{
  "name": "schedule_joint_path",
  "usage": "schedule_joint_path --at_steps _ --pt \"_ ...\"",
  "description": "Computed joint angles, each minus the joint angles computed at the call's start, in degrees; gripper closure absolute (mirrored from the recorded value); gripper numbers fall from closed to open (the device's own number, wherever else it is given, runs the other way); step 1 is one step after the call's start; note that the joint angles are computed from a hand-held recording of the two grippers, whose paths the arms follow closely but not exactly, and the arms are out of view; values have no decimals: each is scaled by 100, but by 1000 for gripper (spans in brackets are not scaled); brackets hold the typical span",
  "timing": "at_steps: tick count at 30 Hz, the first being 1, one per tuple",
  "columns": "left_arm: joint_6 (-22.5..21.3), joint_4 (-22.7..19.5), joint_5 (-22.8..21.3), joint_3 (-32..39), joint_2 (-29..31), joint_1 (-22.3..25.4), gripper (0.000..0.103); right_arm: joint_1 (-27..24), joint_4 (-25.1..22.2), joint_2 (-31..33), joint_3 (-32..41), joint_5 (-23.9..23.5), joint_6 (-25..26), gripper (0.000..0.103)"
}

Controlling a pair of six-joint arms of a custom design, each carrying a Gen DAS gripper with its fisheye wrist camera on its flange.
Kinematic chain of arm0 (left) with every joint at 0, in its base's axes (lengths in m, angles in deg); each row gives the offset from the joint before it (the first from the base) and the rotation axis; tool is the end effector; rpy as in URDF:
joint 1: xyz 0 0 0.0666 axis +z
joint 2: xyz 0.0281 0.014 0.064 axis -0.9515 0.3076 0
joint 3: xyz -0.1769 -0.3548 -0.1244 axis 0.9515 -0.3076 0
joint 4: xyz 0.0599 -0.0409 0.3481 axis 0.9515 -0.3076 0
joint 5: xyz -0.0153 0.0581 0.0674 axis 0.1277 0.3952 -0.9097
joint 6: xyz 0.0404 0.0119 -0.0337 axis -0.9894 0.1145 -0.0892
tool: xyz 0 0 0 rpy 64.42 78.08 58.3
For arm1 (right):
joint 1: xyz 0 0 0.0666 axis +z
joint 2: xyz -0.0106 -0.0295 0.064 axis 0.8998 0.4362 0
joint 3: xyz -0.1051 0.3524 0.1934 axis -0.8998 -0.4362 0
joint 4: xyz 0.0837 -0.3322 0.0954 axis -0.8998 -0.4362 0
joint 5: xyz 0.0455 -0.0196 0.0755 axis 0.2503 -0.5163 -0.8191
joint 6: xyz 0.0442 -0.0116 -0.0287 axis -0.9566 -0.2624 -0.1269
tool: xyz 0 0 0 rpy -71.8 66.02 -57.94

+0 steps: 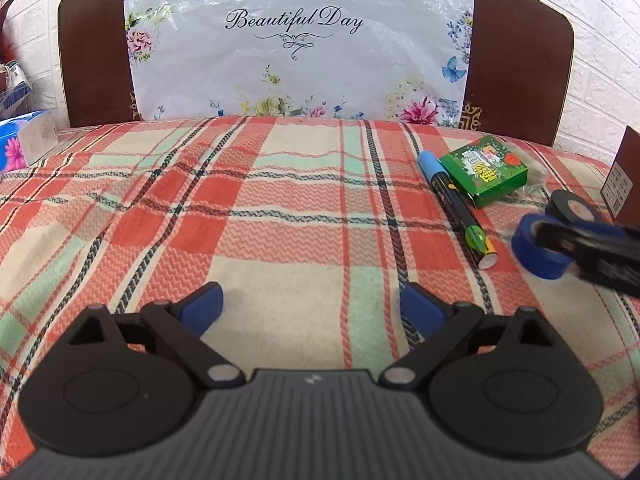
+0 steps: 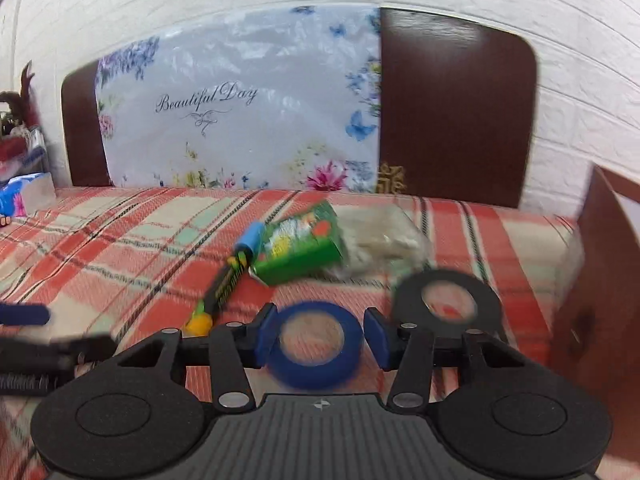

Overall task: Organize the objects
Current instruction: 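Grasp the blue tape roll by its rim with the left gripper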

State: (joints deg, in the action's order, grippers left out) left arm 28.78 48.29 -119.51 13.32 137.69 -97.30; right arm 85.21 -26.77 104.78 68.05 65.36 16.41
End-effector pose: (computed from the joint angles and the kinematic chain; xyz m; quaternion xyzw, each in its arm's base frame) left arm 0.5432 -0.2299 0.2280 -0.2454 0.8550 0.1109 0.4431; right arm 0.6722 0.2663 0.2559 -0.2441 0.8209 0.1591 0.4912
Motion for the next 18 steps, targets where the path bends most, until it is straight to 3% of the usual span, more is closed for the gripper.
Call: schedule_joint_path --at_steps 5,7,9,13,14,18 --pt "-7 7 1 -8 -4 5 5 -69 263 -297 -543 -15 208 32" --pt "-7 16 9 -15 -7 6 5 -8 -114 -181 -263 64 390 32" --pt "-20 13 19 -5 -1 8 4 87 -775 81 286 231 590 33" --pt "-24 -8 22 13 12 7 4 116 -1048 381 833 185 541 38" --pt "-26 -17 19 19 17 6 4 95 -1061 373 828 94 534 48" --pt "-18 -29 13 25 22 1 4 26 -839 48 249 8 656 48"
